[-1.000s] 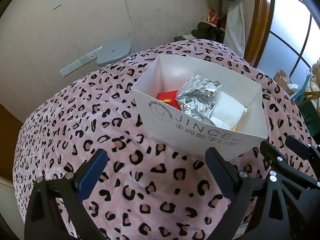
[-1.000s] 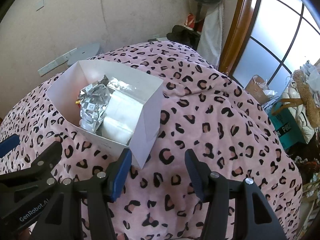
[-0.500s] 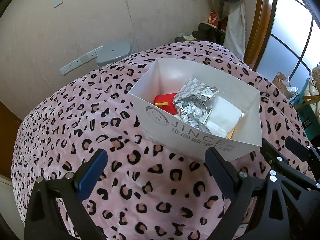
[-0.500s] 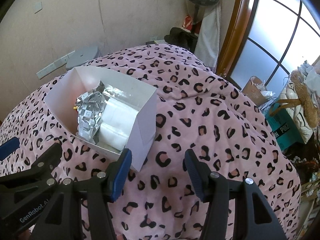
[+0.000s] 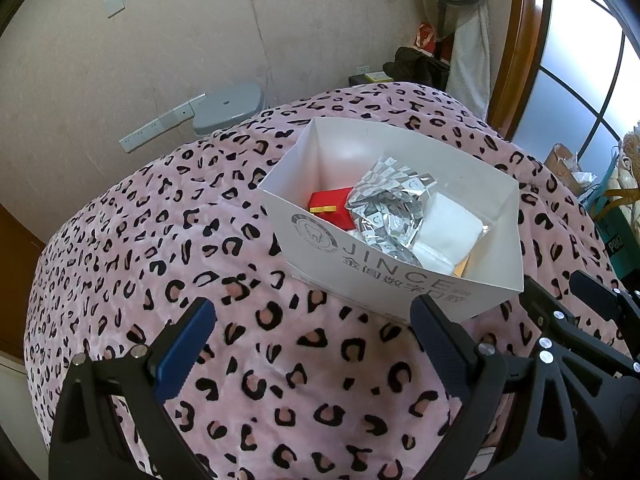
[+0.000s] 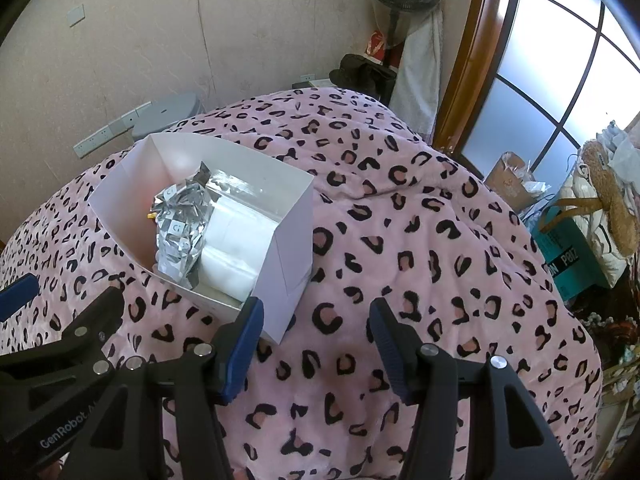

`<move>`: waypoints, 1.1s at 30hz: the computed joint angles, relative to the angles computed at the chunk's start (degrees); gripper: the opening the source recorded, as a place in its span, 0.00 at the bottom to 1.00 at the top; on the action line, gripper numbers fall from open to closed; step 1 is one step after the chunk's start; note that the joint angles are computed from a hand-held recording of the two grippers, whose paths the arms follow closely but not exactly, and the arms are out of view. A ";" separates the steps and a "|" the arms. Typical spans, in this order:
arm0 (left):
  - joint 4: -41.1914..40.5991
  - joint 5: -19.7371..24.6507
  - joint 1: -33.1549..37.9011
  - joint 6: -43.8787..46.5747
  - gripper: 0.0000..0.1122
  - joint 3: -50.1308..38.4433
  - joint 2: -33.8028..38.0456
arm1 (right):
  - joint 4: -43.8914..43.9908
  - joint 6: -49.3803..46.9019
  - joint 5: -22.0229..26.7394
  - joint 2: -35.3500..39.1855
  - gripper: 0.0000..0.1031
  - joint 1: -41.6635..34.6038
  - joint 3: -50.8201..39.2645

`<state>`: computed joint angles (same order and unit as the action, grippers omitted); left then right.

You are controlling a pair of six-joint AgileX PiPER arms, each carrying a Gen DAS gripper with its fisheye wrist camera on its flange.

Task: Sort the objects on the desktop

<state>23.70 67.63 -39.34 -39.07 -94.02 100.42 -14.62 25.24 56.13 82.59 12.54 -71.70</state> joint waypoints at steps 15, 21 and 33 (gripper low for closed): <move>-0.33 -1.32 0.73 1.16 0.88 1.85 -1.23 | 0.78 -1.12 -0.33 -0.58 0.55 -0.84 0.48; -0.13 -0.70 0.45 0.85 0.88 0.60 -0.47 | 0.64 -0.86 -0.42 -0.56 0.55 -0.72 0.53; -0.45 -1.69 1.05 1.55 0.88 1.82 -1.12 | 0.67 -0.83 -0.68 -0.58 0.55 -0.80 0.75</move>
<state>23.25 65.94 -38.29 -37.53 -92.19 99.30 -13.95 24.41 55.45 82.01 11.74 -70.95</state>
